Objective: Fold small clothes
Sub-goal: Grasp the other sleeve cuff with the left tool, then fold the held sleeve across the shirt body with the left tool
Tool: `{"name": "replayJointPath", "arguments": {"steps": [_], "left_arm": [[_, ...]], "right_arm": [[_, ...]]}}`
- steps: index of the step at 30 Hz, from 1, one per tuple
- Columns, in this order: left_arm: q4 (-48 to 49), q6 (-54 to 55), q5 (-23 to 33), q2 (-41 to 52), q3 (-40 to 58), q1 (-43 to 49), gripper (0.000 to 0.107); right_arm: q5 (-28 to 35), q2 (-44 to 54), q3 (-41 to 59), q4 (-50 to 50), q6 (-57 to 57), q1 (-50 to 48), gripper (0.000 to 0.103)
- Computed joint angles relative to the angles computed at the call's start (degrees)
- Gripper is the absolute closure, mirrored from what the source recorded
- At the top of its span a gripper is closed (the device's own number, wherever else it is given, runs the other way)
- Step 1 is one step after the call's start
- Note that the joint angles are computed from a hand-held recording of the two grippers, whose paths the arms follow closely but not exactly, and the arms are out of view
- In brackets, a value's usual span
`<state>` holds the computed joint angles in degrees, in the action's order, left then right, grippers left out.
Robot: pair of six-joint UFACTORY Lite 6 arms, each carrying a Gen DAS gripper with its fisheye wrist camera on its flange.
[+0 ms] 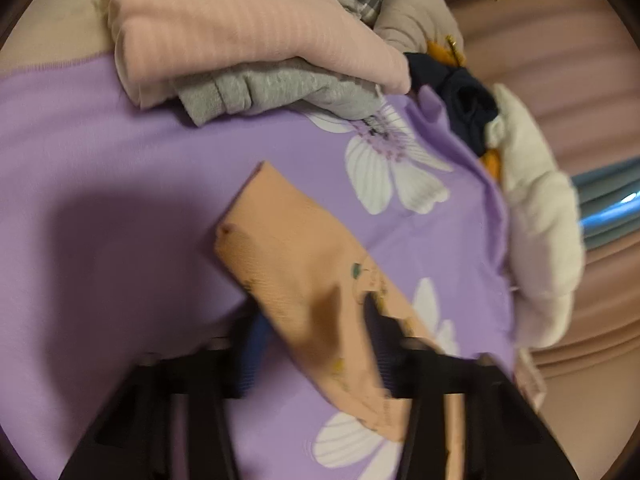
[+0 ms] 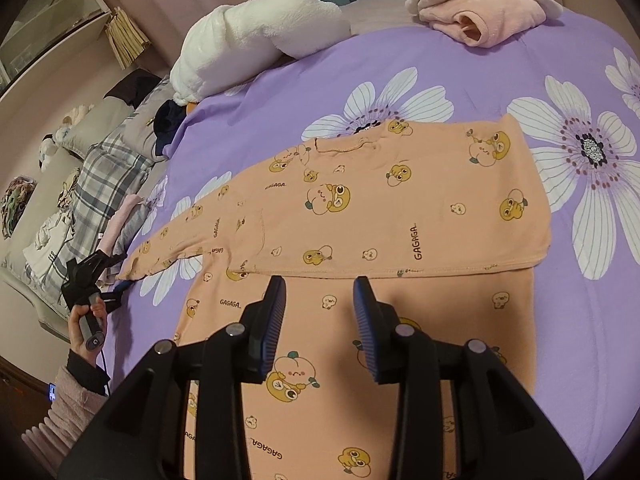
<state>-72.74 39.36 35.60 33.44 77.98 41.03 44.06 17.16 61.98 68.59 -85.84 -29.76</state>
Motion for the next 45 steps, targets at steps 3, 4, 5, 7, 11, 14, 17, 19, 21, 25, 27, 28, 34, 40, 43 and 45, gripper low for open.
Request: {"name": "replayJointPath", "arguments": {"steps": [3, 4, 5, 7, 11, 14, 17, 19, 21, 25, 27, 28, 34, 40, 43, 45], "left_arm": [[5.81, -4.08, -1.13, -0.02, 1.57, -0.84, 0.102], [6.25, -3.95, -1.70, -1.09, 0.97, -1.06, 0.102], [6.47, -3.61, -2.50, -2.55, 0.12, -1.51, 0.103], [6.45, -2.39, -3.21, -5.49, -1.36, -2.75, 0.103], [9.42, -2.55, -5.02, -13.80, -3.88, -8.25, 0.103], [13.83, -6.53, -6.37, -18.99, -3.58, -14.74, 0.103], [19.75, -12.39, -8.32, -21.61, -1.75, -22.45, 0.103], [23.84, -16.49, -9.62, -22.15, -0.17, -27.97, 0.103], [30.41, -23.01, -11.07, -21.62, 2.02, -34.40, 0.103], [46.58, -38.14, -13.93, -18.30, 6.39, -47.38, 0.103], [53.67, -44.59, -14.45, -15.06, 9.32, -53.19, 0.103], [57.49, -48.13, -14.81, -13.76, 10.30, -56.06, 0.103], [68.93, -59.74, -12.97, -0.95, 19.26, -68.11, 0.103], [55.79, -49.30, -11.88, -0.42, 16.91, -69.38, 0.103], [50.55, -44.41, -12.10, -4.66, 10.99, -67.28, 0.103], [48.14, -41.53, -12.74, -9.31, 4.74, -64.28, 0.093]], "right_arm": [[0.36, 0.15, -0.09, 0.20, -0.43, -0.58, 0.067], [0.68, 0.26, -0.13, 0.27, -0.66, -0.95, 0.067], [0.81, 0.30, -0.26, 0.39, -0.92, -1.33, 0.067], [1.13, 0.37, -0.44, 0.50, -1.54, -2.12, 0.067], [2.79, 0.87, -0.24, 0.74, -2.23, -4.23, 0.067], [4.65, 1.30, 0.18, 1.05, -2.77, -6.12, 0.067], [6.48, 1.49, 0.25, 1.38, -3.80, -8.10, 0.067], [7.76, 1.89, 0.43, 1.37, -4.44, -9.73, 0.067], [8.84, 2.51, 0.73, 1.26, -4.89, -11.49, 0.067], [10.85, 4.07, 1.94, 0.91, -5.53, -14.80, 0.067], [11.81, 5.00, 2.64, 0.69, -5.98, -16.65, 0.067], [12.14, 5.60, 3.17, 0.55, -6.00, -17.34, 0.067], [14.17, 9.96, 7.03, -0.36, -5.13, -21.15, 0.067], [15.39, 11.52, 8.82, -1.76, -3.50, -21.34, 0.060], [15.18, 10.72, 9.27, -1.43, -2.49, -17.98, 0.059], [17.02, 11.89, 10.92, -1.22, -0.86, -15.54, 0.057]]}}
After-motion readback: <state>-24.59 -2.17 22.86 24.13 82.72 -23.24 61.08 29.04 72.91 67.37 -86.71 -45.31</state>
